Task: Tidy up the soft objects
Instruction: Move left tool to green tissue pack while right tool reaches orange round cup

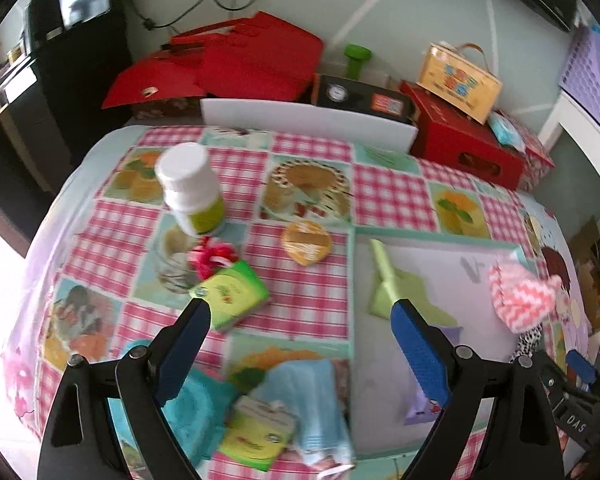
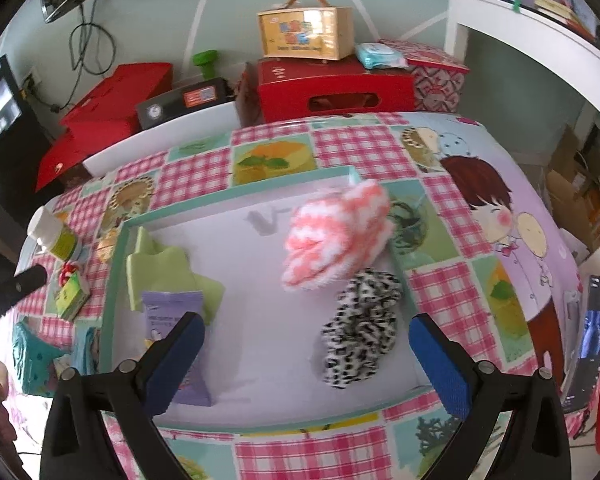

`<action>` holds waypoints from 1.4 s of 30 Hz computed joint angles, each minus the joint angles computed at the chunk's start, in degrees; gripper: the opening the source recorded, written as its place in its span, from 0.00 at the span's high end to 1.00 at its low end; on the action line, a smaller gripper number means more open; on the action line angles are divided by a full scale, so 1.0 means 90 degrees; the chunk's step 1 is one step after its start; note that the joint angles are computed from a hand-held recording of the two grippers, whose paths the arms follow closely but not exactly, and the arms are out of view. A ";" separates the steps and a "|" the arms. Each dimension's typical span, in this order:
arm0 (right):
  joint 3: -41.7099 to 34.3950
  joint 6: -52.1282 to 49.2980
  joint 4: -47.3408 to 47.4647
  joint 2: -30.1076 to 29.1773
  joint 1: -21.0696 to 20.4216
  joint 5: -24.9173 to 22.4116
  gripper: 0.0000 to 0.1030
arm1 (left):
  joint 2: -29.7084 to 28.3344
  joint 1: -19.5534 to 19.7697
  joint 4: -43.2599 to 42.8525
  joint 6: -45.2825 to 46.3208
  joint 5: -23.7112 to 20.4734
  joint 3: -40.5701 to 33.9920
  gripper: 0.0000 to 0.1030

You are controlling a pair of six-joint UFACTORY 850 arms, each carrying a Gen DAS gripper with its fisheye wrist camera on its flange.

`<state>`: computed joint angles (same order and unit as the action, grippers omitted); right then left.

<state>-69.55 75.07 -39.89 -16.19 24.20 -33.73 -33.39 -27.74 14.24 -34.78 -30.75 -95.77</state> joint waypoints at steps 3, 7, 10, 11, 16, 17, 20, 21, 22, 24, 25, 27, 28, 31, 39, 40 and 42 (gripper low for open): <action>-0.0101 -0.0119 0.0031 -0.0086 0.0069 -0.0022 0.00 | 0.0113 0.0155 0.0092 -0.0253 0.0020 0.0140 0.11; -0.0208 -0.0221 0.0051 -0.0185 0.0141 -0.0081 0.00 | 0.0278 0.0346 0.0389 -0.0793 0.0048 0.0367 0.11; -0.0247 -0.0270 0.0078 -0.0223 0.0161 -0.0093 0.00 | 0.0373 0.0456 0.0522 -0.1038 0.0075 0.0498 0.11; -0.0267 -0.0286 0.0085 -0.0245 0.0173 -0.0106 0.00 | 0.0418 0.0513 0.0576 -0.1144 0.0088 0.0562 0.11; -0.0378 -0.0432 0.0142 -0.0350 0.0221 -0.0196 0.00 | 0.0580 0.0692 0.0954 -0.1794 0.0062 0.0797 0.11; -0.0417 -0.0470 0.0146 -0.0387 0.0244 -0.0214 0.00 | 0.0597 0.0719 0.1012 -0.1884 0.0048 0.0827 0.11; -0.0518 -0.0594 0.0184 -0.0476 0.0305 -0.0239 0.00 | 0.0654 0.0807 0.1041 -0.1996 0.0063 0.0927 0.11; -0.0549 -0.0643 0.0203 -0.0503 0.0314 -0.0240 0.00 | 0.0664 0.0826 0.1008 -0.1980 0.0085 0.0946 0.11; -0.0598 -0.0723 0.0231 -0.0548 0.0338 -0.0243 0.00 | 0.0683 0.0855 0.0966 -0.1974 0.0119 0.0978 0.11; -0.0679 -0.0831 0.0268 -0.0625 0.0378 -0.0256 0.00 | 0.0703 0.0898 0.0899 -0.1955 0.0151 0.1015 0.11; -0.0720 -0.0893 0.0286 -0.0664 0.0399 -0.0266 0.00 | 0.0709 0.0925 0.0845 -0.1936 0.0169 0.1035 0.11; -0.0800 -0.1012 0.0320 -0.0741 0.0440 -0.0276 0.00 | 0.0711 0.0966 0.0714 -0.1859 0.0190 0.1056 0.11; -0.0832 -0.1064 0.0334 -0.0773 0.0455 -0.0267 0.00 | 0.0707 0.0994 0.0636 -0.1813 0.0206 0.1068 0.11; -0.0941 -0.1210 0.0402 -0.0878 0.0490 -0.0210 0.00 | 0.0683 0.1044 0.0450 -0.1689 0.0234 0.1062 0.11; -0.1276 -0.1877 0.0964 -0.1147 0.0511 0.0382 0.00 | 0.0596 0.1145 -0.0185 -0.1145 0.0358 0.1026 0.11; -0.1344 -0.1941 0.0969 -0.1195 0.0529 0.0406 0.00 | 0.0574 0.1155 -0.0294 -0.1027 0.0378 0.1008 0.11; -0.1477 -0.1996 0.0919 -0.1289 0.0566 0.0469 0.00 | 0.0535 0.1168 -0.0444 -0.0881 0.0397 0.0969 0.11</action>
<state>-82.84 57.11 -31.62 -27.79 29.29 -29.51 -28.58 -17.23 10.24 -42.71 -27.18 -87.05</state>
